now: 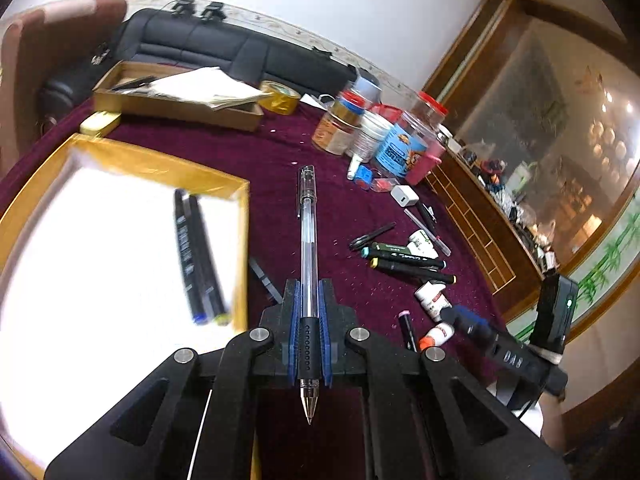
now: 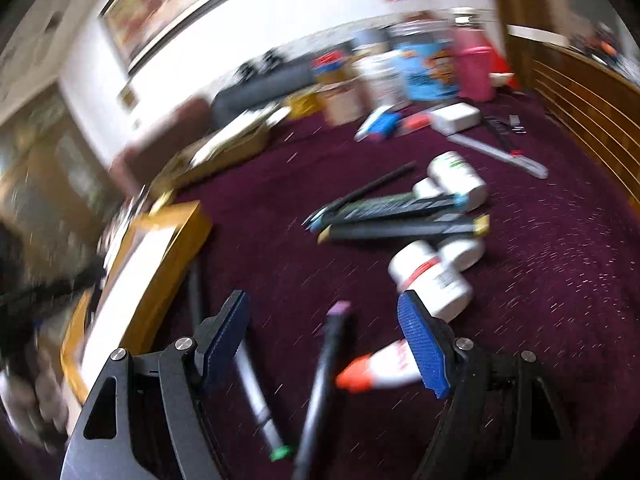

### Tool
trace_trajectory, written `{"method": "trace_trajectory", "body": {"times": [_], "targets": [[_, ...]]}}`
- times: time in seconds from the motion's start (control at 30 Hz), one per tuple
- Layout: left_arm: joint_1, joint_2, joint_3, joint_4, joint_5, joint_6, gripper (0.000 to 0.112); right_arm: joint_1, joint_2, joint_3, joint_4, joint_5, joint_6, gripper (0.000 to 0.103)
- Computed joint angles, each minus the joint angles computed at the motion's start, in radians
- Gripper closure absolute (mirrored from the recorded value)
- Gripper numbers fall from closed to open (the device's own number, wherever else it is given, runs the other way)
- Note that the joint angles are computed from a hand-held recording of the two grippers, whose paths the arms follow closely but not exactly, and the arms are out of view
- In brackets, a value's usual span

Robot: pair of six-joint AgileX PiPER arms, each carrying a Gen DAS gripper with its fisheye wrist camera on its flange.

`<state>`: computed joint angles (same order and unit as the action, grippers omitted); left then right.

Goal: Organize rigid objects
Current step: 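Grasp the clear ballpoint pen with the left tool, then place the pen in the tray with the left tool while the right tool places a green-capped marker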

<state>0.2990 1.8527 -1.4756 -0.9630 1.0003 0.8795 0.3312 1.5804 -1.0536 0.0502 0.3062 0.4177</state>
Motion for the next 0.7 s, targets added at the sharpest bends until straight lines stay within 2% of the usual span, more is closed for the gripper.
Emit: {"method": "trace_trajectory", "body": {"times": [0.07, 0.2, 0.3, 0.33, 0.37, 0.43, 0.57, 0.7], "targets": [[0.04, -0.006, 0.031, -0.033, 0.012, 0.029, 0.106, 0.022, 0.026, -0.032, 0.063, 0.032, -0.084, 0.041], [0.105, -0.004, 0.071, -0.074, 0.034, 0.059, 0.106, 0.115, 0.15, -0.194, -0.023, 0.154, -0.084, 0.041], [0.137, 0.01, 0.071, -0.071, 0.052, 0.048, 0.106, 0.197, 0.288, -0.345, -0.205, 0.288, 0.02, 0.056], [0.146, 0.012, 0.071, -0.071, 0.057, 0.048, 0.106, 0.212, 0.322, -0.378, -0.253, 0.325, 0.054, 0.068], [0.157, 0.015, 0.065, -0.066, 0.06, 0.049, 0.106, 0.229, 0.321, -0.375, -0.318, 0.323, 0.103, 0.079], [0.171, 0.02, 0.056, -0.056, 0.06, 0.048, 0.106, 0.234, 0.311, -0.364, -0.332, 0.323, 0.134, 0.09], [0.186, 0.065, -0.007, -0.027, 0.075, 0.018, 0.106, 0.19, 0.253, -0.314, -0.198, 0.281, 0.067, 0.09], [0.179, 0.125, -0.099, 0.011, 0.092, -0.034, 0.106, 0.133, 0.164, -0.28, 0.067, 0.231, -0.116, 0.09]]}}
